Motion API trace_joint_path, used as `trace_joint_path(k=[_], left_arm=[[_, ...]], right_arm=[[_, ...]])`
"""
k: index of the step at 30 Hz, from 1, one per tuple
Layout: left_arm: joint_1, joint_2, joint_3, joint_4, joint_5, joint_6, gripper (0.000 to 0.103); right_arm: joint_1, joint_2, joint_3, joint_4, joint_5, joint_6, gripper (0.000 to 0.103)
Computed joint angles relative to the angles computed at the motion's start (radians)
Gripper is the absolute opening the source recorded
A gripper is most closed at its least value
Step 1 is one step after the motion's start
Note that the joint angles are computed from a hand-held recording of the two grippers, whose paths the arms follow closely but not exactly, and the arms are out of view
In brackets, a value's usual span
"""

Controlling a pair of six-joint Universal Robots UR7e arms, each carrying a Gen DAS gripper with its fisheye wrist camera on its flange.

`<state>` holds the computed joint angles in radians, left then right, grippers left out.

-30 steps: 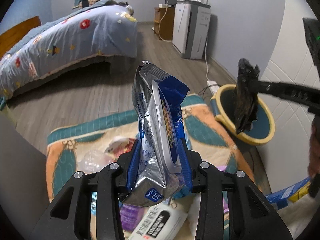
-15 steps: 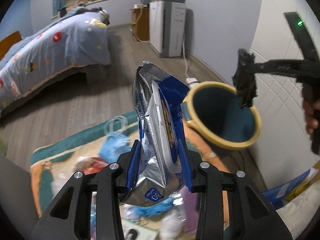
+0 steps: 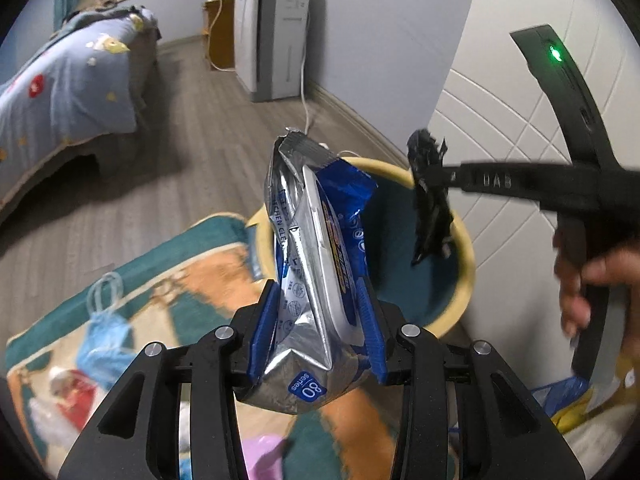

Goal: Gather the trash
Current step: 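Carry the black bag over the bin and open the right tool to drop it, then move the right tool back over the cushion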

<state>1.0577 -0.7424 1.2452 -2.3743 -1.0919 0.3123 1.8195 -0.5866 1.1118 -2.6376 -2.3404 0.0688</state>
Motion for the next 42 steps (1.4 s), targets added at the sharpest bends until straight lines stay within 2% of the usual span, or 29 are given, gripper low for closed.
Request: trace_joint_path(k=[3,5,7,11,13,15,18,20,28,36,39,42], left_arm=[[0.0,0.034,-0.027,-0.009,0.02,0.017,0.042],[0.001,0.052,-0.037,-0.022,0.026,0.025,0.053],[-0.003,0.05,-0.023,-0.041,0.031,0.031,0.068],[-0.008,0.05,-0.01,-0.07,0.065,0.064,0.08],[-0.011,0.044,0.004,-0.09,0.076,0.077,0.086],[-0.013,0.039,0.018,-0.114,0.09,0.084,0.093],[-0.015,0.02,0.042,-0.138,0.1,0.09,0.095],[-0.016,0.01,0.053,-0.155,0.112,0.094,0.096],[-0.015,-0.073,0.106,-0.177,0.172,0.08,0.097],[-0.004,-0.213,0.164,-0.185,0.218,0.064,0.098],[0.003,-0.251,0.164,-0.162,0.259,0.032,0.098],[0.014,-0.304,0.177,-0.132,0.268,-0.007,0.098]], right_arm=[[-0.004,-0.005,0.01,-0.001,0.001,0.003,0.011],[-0.002,-0.003,0.008,0.0,-0.009,0.004,0.013],[-0.003,0.004,-0.003,0.004,-0.013,0.008,0.025],[-0.006,0.007,-0.006,-0.003,-0.014,0.005,0.039],[-0.006,0.005,-0.001,-0.014,-0.015,0.004,0.053],[-0.005,0.005,0.003,-0.03,-0.015,-0.003,0.072],[0.002,0.007,0.003,-0.055,-0.021,-0.016,0.09],[0.007,0.01,0.001,-0.068,-0.02,-0.028,0.096],[0.032,0.037,-0.03,-0.028,-0.053,-0.035,0.097],[0.076,0.092,-0.094,-0.004,-0.067,-0.094,0.097],[0.094,0.117,-0.126,0.009,-0.068,-0.111,0.097],[0.109,0.14,-0.154,0.02,-0.073,-0.126,0.097]])
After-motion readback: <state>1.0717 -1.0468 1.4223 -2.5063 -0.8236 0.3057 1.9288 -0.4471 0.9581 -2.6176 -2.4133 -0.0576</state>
